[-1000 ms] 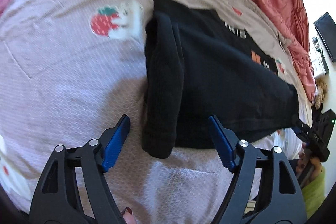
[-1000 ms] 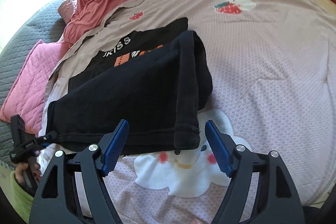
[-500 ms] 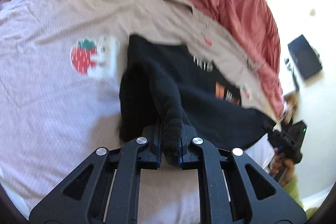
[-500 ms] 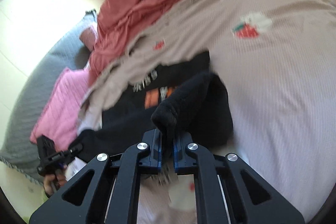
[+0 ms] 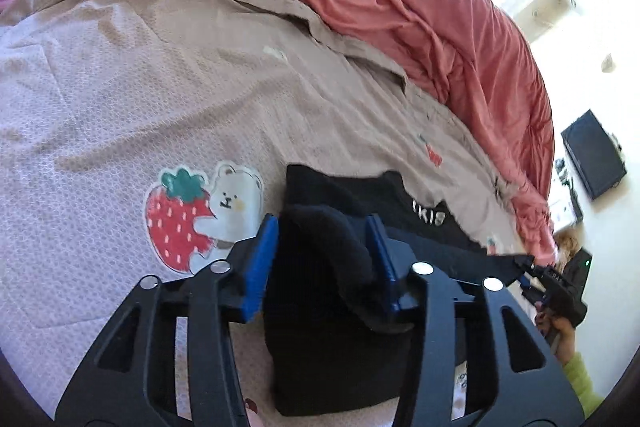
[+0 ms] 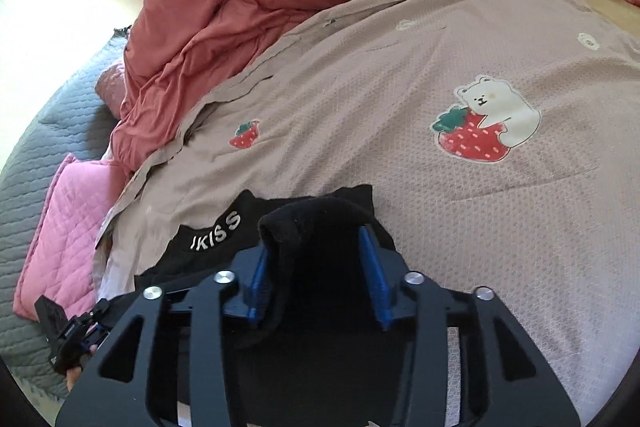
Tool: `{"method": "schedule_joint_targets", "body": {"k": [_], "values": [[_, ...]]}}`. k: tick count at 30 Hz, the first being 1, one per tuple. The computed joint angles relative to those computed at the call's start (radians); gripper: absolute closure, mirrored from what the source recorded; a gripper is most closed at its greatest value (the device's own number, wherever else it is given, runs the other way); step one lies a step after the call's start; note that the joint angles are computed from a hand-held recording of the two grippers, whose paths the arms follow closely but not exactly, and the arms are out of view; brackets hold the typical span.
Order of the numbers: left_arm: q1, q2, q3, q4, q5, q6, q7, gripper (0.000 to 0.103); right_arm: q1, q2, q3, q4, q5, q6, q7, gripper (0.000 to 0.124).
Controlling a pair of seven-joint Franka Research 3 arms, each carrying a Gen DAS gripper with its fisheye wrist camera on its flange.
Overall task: Fold small clothes
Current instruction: 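Release the hem from both grippers and smooth the folded shirt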
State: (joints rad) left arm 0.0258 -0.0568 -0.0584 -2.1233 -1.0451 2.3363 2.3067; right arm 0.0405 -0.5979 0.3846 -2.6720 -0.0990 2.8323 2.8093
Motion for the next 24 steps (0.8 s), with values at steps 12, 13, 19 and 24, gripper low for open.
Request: {"method": "schedule_joint_targets", "body": {"k": [12,13,19,24], "values": [[-0.026,-0.105,0.025,-0.054,0.27,-0.095,-0.058,0.04,0.081,-0.113,0.112,-0.006,-0.069,-0.179,0.032,0.058],[-0.035,-0.105,0.026,-0.054,0.279,-0.123,-0.045,0.04,0.095,-0.085,0.116,0.016,-0.084,-0.206,0.012,0.058],[-0.097,-0.135,-0.004,-0.121,0.321,-0.067,0.046,0.04,0.169,0.194,0.1,0.228,-0.231,-0.323,-0.15,0.061],[-0.145,-0.1,-0.013,-0.132,0.264,0.047,0.108,0.033,0.189,0.384,0.093,0.368,-0.368,-0.396,-0.136,0.06]]}}
